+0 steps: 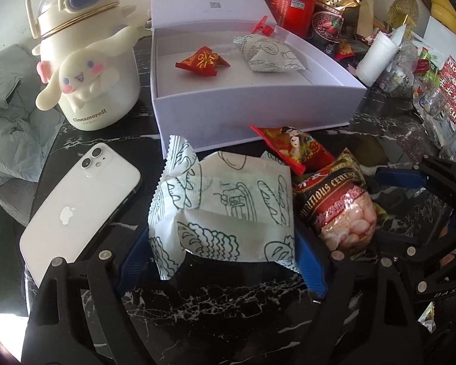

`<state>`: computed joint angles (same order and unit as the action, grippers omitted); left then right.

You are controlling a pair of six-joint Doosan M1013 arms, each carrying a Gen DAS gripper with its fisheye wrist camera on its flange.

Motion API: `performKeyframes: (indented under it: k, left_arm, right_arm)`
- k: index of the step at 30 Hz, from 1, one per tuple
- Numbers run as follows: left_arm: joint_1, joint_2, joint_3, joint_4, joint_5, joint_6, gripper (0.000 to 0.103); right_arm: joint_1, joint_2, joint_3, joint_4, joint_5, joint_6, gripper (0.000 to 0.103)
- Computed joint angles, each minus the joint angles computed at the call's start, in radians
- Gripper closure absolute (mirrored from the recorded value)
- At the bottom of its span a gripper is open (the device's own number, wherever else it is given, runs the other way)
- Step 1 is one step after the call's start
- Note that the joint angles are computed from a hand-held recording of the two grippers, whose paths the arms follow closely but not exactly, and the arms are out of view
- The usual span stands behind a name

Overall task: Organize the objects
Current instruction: 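Grasp the white patterned packet with the left gripper while the right grasps the green-wrapped snack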

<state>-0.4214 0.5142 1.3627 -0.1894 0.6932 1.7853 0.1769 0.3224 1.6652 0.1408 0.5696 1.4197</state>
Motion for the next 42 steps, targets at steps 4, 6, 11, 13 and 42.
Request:
performKeyframes:
  k: [4,6,11,13,42]
  left_arm:
    - [-0.002,-0.018,0.024,-0.033,0.004,0.064,0.019]
    - [-0.004,-0.025,0.036,-0.038,0.004,0.076,0.019]
    - [-0.011,-0.047,0.064,-0.017,0.001,0.087,0.019]
    - [-0.014,-0.054,0.072,0.012,-0.003,0.075,0.019]
    - [-0.008,-0.064,0.076,0.031,-0.02,0.032,0.032]
  right_arm:
    - [-0.005,-0.017,0.021,0.022,-0.002,-0.023,0.028]
    - [-0.009,-0.026,0.033,0.061,-0.009,-0.059,0.028]
    - [-0.017,-0.045,0.056,0.214,-0.024,-0.233,0.028]
    - [-0.014,-0.051,0.063,0.269,-0.043,-0.305,0.028]
    - [-0.036,-0.043,0.063,0.555,-0.067,-0.47,0.054]
